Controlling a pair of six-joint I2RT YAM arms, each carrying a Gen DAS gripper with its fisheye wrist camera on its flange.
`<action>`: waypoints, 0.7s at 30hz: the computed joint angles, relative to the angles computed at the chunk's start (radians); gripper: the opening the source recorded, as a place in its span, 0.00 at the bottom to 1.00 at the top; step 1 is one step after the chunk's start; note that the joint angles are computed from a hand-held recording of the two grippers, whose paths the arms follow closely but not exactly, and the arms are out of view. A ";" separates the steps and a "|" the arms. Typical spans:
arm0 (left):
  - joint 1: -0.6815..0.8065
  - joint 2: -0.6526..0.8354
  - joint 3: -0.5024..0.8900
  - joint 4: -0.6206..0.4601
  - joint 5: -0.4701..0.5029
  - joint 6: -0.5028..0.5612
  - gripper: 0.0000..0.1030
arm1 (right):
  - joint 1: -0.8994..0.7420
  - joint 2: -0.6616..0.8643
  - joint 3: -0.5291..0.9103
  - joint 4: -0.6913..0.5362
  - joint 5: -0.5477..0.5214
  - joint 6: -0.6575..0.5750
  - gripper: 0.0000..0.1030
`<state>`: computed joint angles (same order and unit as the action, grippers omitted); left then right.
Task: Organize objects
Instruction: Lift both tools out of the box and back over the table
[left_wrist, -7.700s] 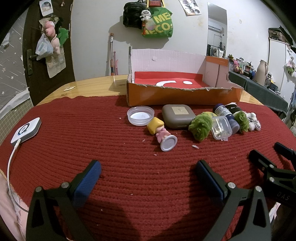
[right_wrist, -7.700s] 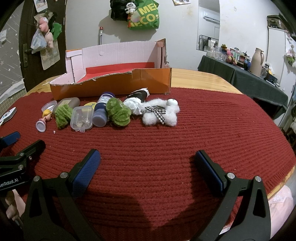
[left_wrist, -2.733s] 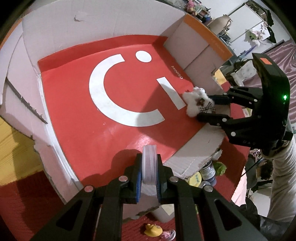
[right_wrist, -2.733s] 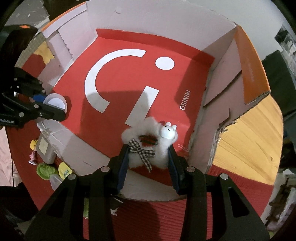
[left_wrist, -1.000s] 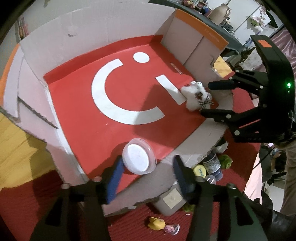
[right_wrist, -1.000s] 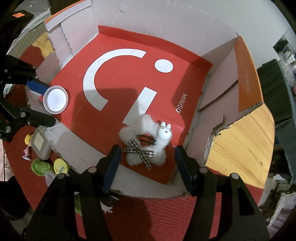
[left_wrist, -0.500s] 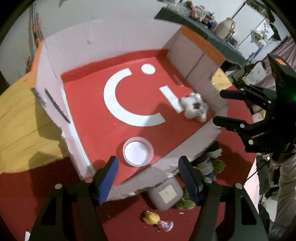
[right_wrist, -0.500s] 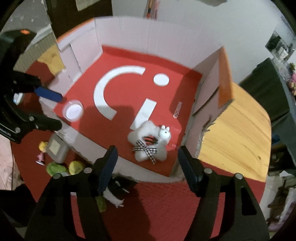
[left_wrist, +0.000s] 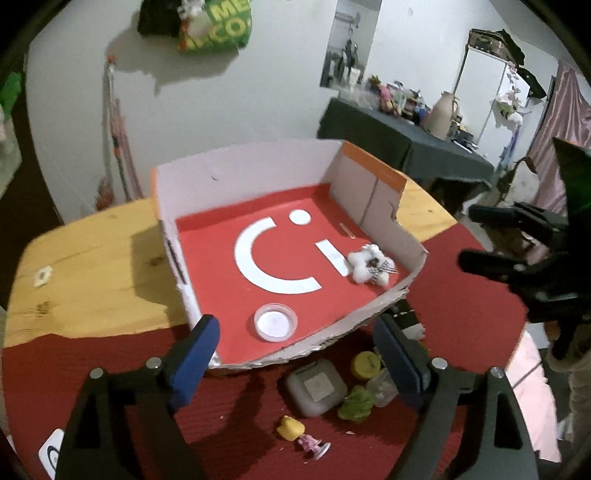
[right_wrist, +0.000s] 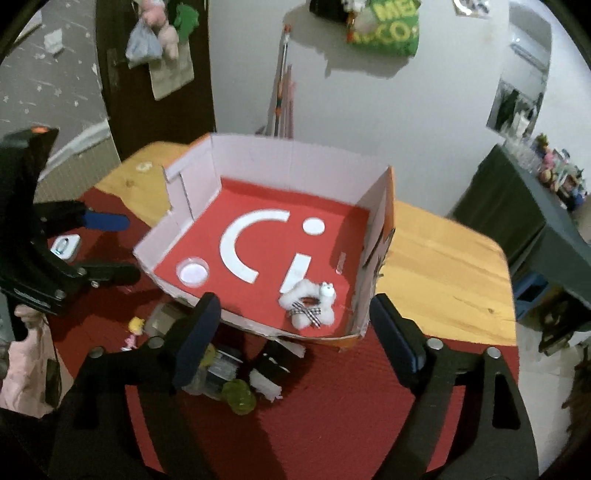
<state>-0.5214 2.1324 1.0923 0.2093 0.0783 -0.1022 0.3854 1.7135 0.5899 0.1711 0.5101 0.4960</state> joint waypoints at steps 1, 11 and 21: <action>-0.005 -0.013 -0.032 0.039 -0.019 -0.009 0.84 | 0.021 -0.023 -0.015 -0.006 0.021 0.019 0.83; -0.075 -0.090 -0.323 0.429 -0.223 -0.097 0.96 | 0.166 -0.072 -0.142 0.106 0.161 0.224 0.88; -0.141 -0.080 -0.517 0.671 -0.366 -0.226 1.00 | 0.409 0.125 -0.111 0.033 0.464 0.556 0.94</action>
